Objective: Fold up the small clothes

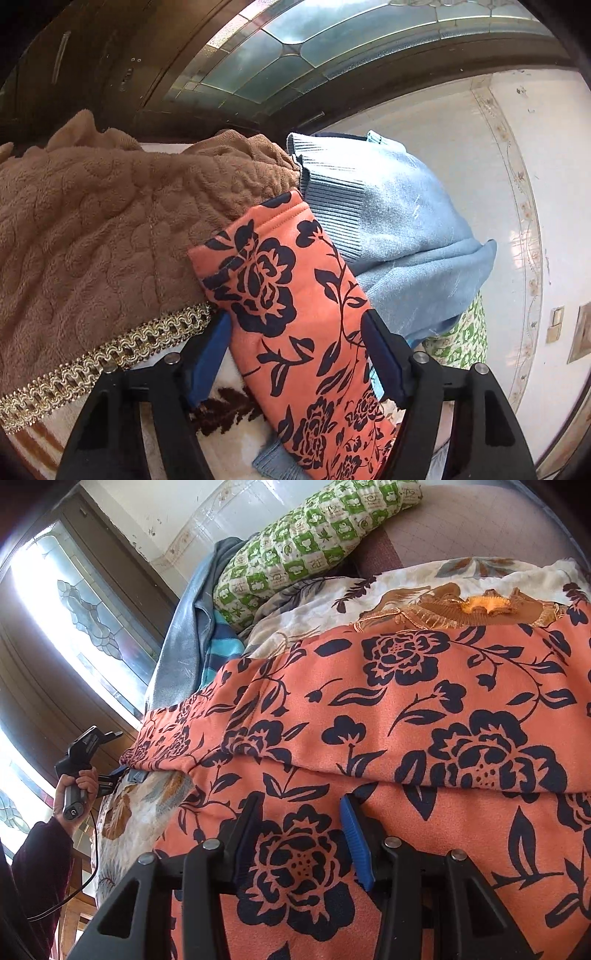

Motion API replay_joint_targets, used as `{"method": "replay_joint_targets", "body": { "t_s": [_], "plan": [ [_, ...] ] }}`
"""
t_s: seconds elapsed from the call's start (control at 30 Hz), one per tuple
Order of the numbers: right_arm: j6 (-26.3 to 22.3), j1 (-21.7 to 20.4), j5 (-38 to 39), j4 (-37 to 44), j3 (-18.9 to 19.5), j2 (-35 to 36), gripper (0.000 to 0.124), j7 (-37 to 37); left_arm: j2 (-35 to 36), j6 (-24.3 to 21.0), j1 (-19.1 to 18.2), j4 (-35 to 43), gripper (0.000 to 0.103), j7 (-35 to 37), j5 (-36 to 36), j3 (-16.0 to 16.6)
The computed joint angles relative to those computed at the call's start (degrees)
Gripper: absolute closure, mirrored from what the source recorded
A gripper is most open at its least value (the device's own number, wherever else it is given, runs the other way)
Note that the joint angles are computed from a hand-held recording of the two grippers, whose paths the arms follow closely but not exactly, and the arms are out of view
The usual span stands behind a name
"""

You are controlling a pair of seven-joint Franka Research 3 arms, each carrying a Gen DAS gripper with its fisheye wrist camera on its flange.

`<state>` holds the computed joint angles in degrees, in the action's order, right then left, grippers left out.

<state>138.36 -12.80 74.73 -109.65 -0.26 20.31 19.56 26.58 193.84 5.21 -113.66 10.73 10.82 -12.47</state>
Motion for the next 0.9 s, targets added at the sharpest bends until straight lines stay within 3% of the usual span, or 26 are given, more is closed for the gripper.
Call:
{"method": "replay_joint_targets", "body": {
  "t_s": [0.13,0.23,0.3,0.4,0.53,0.6,0.63,0.77,0.83,0.9],
  "plan": [
    [-0.05,-0.06,0.02,0.02,0.03,0.03,0.075,-0.01,-2.66,-0.32,-3.54,-2.93,0.030,-0.61,-2.34,3.30],
    [-0.26,-0.12,0.15,0.08,0.07,0.09,0.075,0.01,-2.42,2.34,-1.62,-4.20,0.030,-1.82,-2.42,1.68],
    [-0.29,-0.11,0.19,0.09,0.08,0.11,0.075,0.02,-2.33,1.41,-2.43,-3.61,0.030,-2.98,-3.53,2.49],
    [-0.36,-0.15,0.23,0.11,0.07,0.13,0.075,-0.01,-1.66,-3.86,-5.51,-0.22,0.029,-1.97,-4.17,5.62],
    [-0.43,-0.17,0.26,0.11,0.07,0.14,0.075,0.00,0.00,-4.50,-10.36,2.97,0.030,-1.25,-5.41,10.75],
    [-0.54,-0.21,0.31,0.13,0.06,0.15,0.075,-0.02,0.70,-2.75,-8.23,3.13,0.054,-0.89,-5.27,8.49],
    [-0.59,-0.21,0.33,0.14,0.07,0.15,0.075,0.01,0.78,-2.64,-8.24,3.05,0.058,-0.78,-5.45,8.46],
    [-0.82,-0.24,0.44,0.16,0.08,0.19,0.075,0.08,0.47,-7.03,-14.87,3.94,0.089,1.24,-5.30,15.41],
    [-0.84,-0.27,0.44,0.16,0.05,0.20,0.075,0.02,0.21,-12.77,-18.14,5.20,0.095,0.78,-4.52,18.83],
    [-0.76,-0.18,0.16,0.21,0.00,0.18,0.075,0.30,-0.05,-16.79,-18.98,6.15,0.098,-0.74,-2.56,19.75]
  ]
}}
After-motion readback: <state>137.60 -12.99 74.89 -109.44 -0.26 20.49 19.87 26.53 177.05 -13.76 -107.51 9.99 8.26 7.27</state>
